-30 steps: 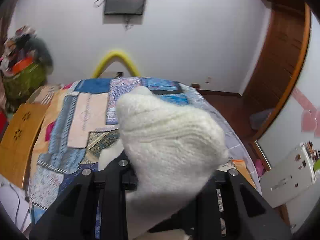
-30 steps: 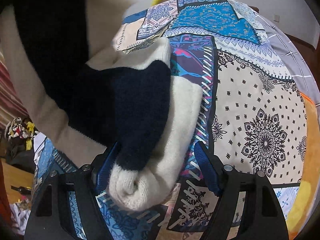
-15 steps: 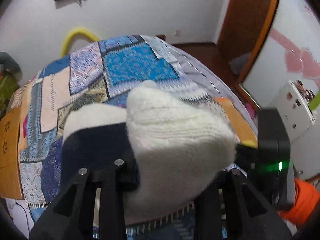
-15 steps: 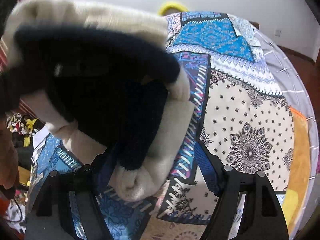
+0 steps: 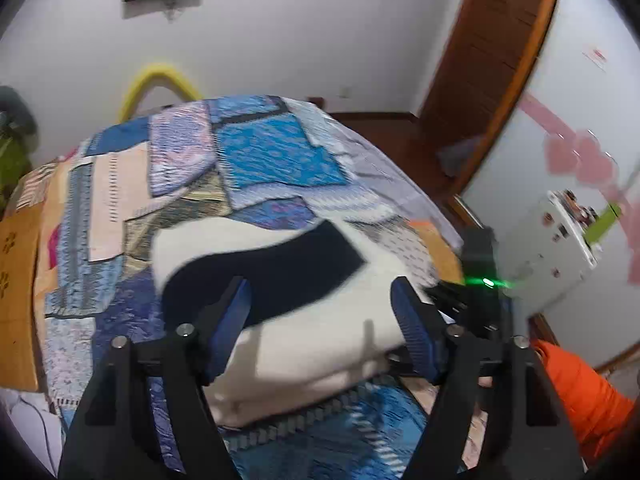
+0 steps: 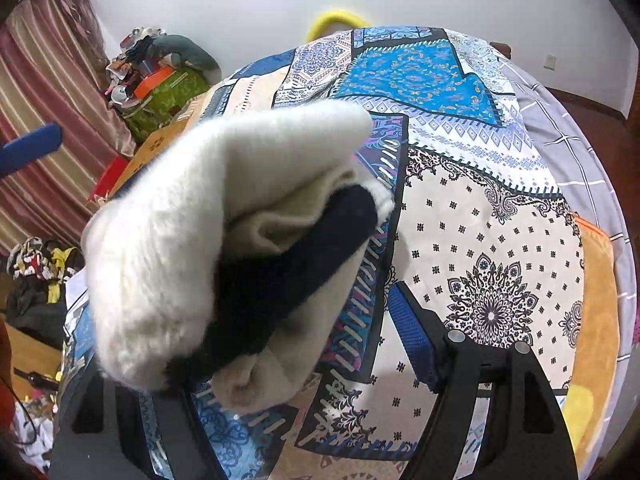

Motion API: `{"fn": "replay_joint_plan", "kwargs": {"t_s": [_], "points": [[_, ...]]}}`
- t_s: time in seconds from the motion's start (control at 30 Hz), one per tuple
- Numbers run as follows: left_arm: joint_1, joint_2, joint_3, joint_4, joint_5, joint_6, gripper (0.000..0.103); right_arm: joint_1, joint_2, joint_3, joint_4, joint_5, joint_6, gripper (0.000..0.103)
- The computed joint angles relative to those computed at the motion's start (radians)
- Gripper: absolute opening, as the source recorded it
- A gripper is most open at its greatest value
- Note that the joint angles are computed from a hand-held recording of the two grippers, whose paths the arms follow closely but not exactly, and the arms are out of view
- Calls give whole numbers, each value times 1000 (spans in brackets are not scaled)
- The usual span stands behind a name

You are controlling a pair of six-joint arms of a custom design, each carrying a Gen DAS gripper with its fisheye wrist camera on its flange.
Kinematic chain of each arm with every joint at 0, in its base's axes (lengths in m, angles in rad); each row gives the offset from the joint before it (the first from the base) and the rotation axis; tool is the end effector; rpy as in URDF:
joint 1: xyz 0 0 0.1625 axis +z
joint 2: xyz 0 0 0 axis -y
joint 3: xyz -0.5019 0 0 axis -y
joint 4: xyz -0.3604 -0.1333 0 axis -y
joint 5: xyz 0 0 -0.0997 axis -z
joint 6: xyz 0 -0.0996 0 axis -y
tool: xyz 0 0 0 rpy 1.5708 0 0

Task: Fold small clothes
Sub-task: 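Roll the sweater bundle over with the right gripper while the left gripper holds its end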

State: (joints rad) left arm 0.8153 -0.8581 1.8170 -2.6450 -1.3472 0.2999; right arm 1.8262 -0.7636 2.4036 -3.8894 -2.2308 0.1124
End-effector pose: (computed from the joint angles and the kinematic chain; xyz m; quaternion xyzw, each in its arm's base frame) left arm -0.3294 -0.5764 0.1622 0.4940 0.8604 -0.0809 0.0956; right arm 0.1873 -0.4313 0.1514 -0.0438 -0.8975 0.3654 0.2428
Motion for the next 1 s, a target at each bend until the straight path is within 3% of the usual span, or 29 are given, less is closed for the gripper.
{"fn": "replay_joint_plan", "kwargs": {"t_s": [0.13, 0.27, 0.5, 0.73, 1.0], "points": [[30, 42, -26, 0, 82, 4, 75, -13, 0, 0, -9, 15, -7, 73], [78, 99, -75, 102, 138, -36, 75, -14, 9, 1, -44, 6, -29, 73], [73, 110, 29, -54, 213, 91, 79, -28, 9, -7, -104, -59, -62, 73], [88, 113, 21, -50, 187, 65, 81, 0, -20, -9, -119, -169, -37, 73], [72, 92, 91, -126, 205, 125, 84, 81, -94, -26, -74, -194, -38, 73]]}}
